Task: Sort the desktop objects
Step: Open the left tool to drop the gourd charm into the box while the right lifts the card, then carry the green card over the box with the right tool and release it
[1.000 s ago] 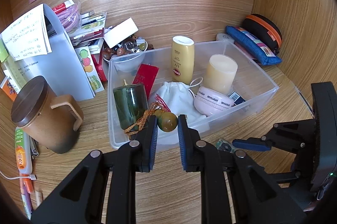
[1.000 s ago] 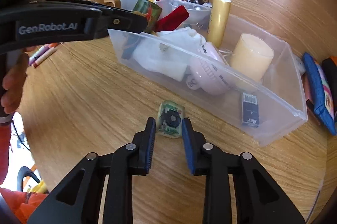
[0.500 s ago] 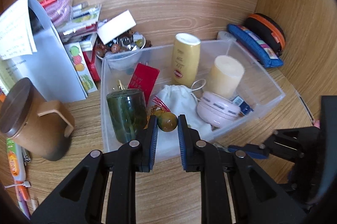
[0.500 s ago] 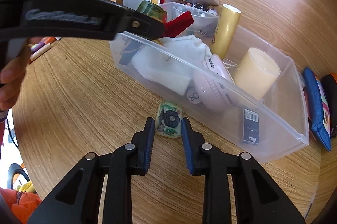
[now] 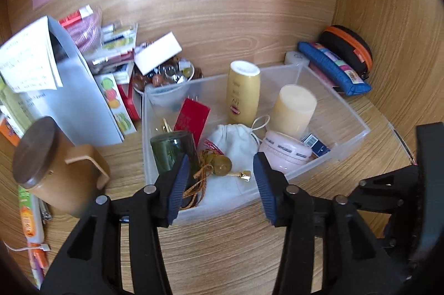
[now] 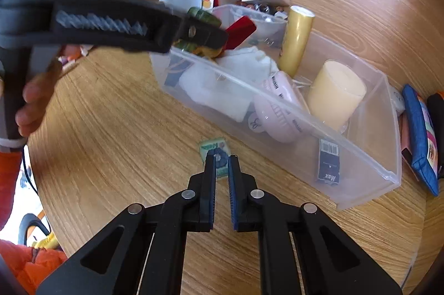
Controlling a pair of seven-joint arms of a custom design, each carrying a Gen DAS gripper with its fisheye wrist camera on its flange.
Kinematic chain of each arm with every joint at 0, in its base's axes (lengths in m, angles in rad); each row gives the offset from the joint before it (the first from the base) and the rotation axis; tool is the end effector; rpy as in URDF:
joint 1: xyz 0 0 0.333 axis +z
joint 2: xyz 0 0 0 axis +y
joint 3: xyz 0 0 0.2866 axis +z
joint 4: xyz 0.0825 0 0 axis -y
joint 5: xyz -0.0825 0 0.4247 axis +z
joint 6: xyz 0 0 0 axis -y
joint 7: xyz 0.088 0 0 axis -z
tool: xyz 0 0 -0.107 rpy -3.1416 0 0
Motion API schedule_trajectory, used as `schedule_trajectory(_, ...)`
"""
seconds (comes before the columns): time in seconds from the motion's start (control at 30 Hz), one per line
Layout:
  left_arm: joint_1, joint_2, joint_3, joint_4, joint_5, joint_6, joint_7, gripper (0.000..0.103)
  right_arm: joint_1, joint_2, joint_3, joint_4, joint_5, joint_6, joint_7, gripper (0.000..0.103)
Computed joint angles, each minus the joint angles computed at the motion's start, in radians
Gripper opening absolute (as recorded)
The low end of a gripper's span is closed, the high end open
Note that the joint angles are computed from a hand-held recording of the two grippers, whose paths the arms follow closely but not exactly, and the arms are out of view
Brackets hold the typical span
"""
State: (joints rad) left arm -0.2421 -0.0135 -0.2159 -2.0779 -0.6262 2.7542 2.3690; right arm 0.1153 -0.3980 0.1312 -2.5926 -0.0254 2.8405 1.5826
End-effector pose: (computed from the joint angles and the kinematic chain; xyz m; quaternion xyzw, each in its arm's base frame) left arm 0.5702 -0.2547 0.4586 -0.3661 0.8488 -0.3528 0.1447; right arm 0.4778 0.1207 0.4139 -0.7528 0.5768 -0.2186 0.2297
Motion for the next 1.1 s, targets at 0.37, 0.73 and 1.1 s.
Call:
schedule_trajectory(0.37,0.004,-0.020,0.018,-0.025,-0.061,-0.019,0.052,0.048,-0.019,0.074,0.025,0.045,-0.096,0.000,0.044,0.039)
schedule_trajectory(0.73,0.008,-0.015,0.021,-0.023,-0.086,-0.024,0.079,0.048,0.012,-0.034,0.007,-0.021,-0.082,0.032,0.018,0.022)
schedule_trajectory(1.1,0.026,0.019,0.008,0.021,-0.081,-0.029,0.055,0.057,-0.068,-0.125,0.060,-0.008,-0.069,0.043,0.018,0.023)
